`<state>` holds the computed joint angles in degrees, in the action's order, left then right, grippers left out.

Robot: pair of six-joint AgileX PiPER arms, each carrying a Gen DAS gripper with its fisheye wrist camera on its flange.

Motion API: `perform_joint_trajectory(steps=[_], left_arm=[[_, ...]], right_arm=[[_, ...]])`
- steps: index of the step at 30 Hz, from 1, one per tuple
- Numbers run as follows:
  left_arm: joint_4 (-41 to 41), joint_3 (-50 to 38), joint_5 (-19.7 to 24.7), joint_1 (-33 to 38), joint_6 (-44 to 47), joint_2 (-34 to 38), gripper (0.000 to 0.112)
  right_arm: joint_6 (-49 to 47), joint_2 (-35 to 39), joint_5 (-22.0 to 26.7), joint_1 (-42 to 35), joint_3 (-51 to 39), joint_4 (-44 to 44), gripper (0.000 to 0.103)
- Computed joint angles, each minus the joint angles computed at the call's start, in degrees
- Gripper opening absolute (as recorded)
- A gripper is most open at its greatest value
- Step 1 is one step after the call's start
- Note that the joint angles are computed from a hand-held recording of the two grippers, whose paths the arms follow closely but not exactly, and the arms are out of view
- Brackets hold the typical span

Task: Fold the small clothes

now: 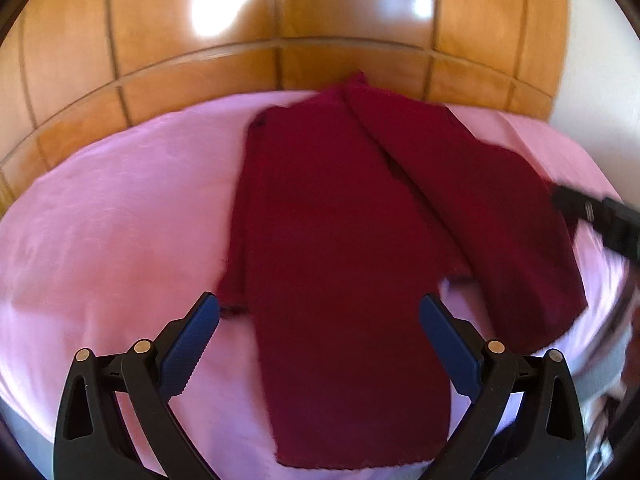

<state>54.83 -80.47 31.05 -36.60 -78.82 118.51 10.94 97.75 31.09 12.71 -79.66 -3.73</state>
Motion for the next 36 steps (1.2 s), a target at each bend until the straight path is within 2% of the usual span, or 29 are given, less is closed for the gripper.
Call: perform_joint_trajectory(steps=[2,4,6,8,9,10,11,12,13,14,15,16,18,19,20,22,23,25,28,30,31,33,36], left_arm=[[0.7,-0.3,0.0,-0.9,1.5,1.0,0.098],[-1.6,-1.7,0.3,-1.4,6.2,2.5,0.082],[-4.2,-2.9,-0.2,-1.0,9.9,4.1,0.078],[-3.2,-2.3,-1.2,-1.0,9.0,4.4,0.068],[-3.4,-1.3,-2.7,-0.7,9.2,3.8,0.055],[-3.9,-0.5,-4.1,-0.2,9.6,3.0,0.034],[-3.9,0.6,-5.6,0.2,8.9,2.0,0.024],[-5.8,1.9,-8.0,1.4,10.2,0.8,0.01],[-9.2,2.4,-9.8,2.5,13.4,-0.2,0.007],[-14.7,4.0,-12.9,4.1,18.4,-1.8,0.006],[-20.4,5.4,-15.2,5.5,23.6,-3.3,0.005],[-26.2,7.0,-17.9,7.0,28.5,-4.9,0.005],[-37.6,10.3,-22.8,10.4,39.4,-8.7,0.004],[-42.9,10.8,-23.0,11.5,45.0,-10.2,0.004],[-48.3,11.3,-23.7,12.9,50.4,-11.3,0.004],[-58.6,11.2,-24.4,16.7,59.5,-13.3,0.002],[-61.1,10.2,-24.2,18.8,60.9,-13.5,0.002],[-59.3,7.7,-24.6,22.5,57.4,-12.7,0.002],[-43.4,0.5,-21.0,26.5,44.3,-9.2,0.0],[-33.1,-7.3,-15.4,27.9,36.0,-4.4,0.0],[-30.7,-11.3,-12.5,28.3,34.1,-2.0,0.0],[-31.4,-22.2,-5.3,30.5,36.0,5.1,0.0],[-31.5,-39.4,6.1,33.4,37.6,15.2,0.0]], right_arm=[[-2.6,1.2,0.6,-1.0,-1.7,2.8,0.101],[-6.5,3.1,1.6,-1.7,-4.1,6.8,0.101],[-8.2,6.0,3.0,-1.5,-7.4,7.9,0.101],[-7.5,8.9,3.7,-1.0,-10.2,6.3,0.101],[-6.9,11.0,4.6,-0.9,-12.7,5.0,0.1],[-7.2,12.5,5.4,-1.0,-14.4,5.1,0.098],[-8.1,14.6,6.7,-1.1,-17.3,5.5,0.092],[-9.4,16.1,8.0,-1.2,-19.4,6.2,0.074],[-11.2,17.5,9.5,-1.2,-21.4,7.2,0.063],[-14.3,18.9,11.3,-1.4,-23.6,9.0,0.041],[-16.8,19.4,12.2,-1.6,-24.4,10.2,0.031],[-18.1,18.8,11.5,-1.6,-23.7,10.3,0.031],[-20.9,17.1,9.9,-2.0,-22.0,10.9,0.024],[-22.1,16.6,9.8,-2.4,-21.7,11.5,0.02],[-23.0,15.9,9.7,-2.9,-21.7,12.1,0.01],[-23.5,14.8,9.3,-4.1,-22.3,11.9,0.006],[-23.3,14.6,9.2,-4.7,-23.0,11.0,0.0],[-21.6,16.1,10.3,-5.6,-27.1,6.9,0.0],[-23.4,21.0,18.1,-8.9,-36.5,11.9,0.001],[-24.6,22.7,21.5,-10.0,-39.1,15.0,0.014],[-25.6,22.4,21.8,-10.1,-38.3,16.2,0.02],[-27.9,21.9,23.5,-10.3,-36.6,19.9,0.046],[-31.0,19.8,24.5,-10.2,-31.8,23.7,0.046]])
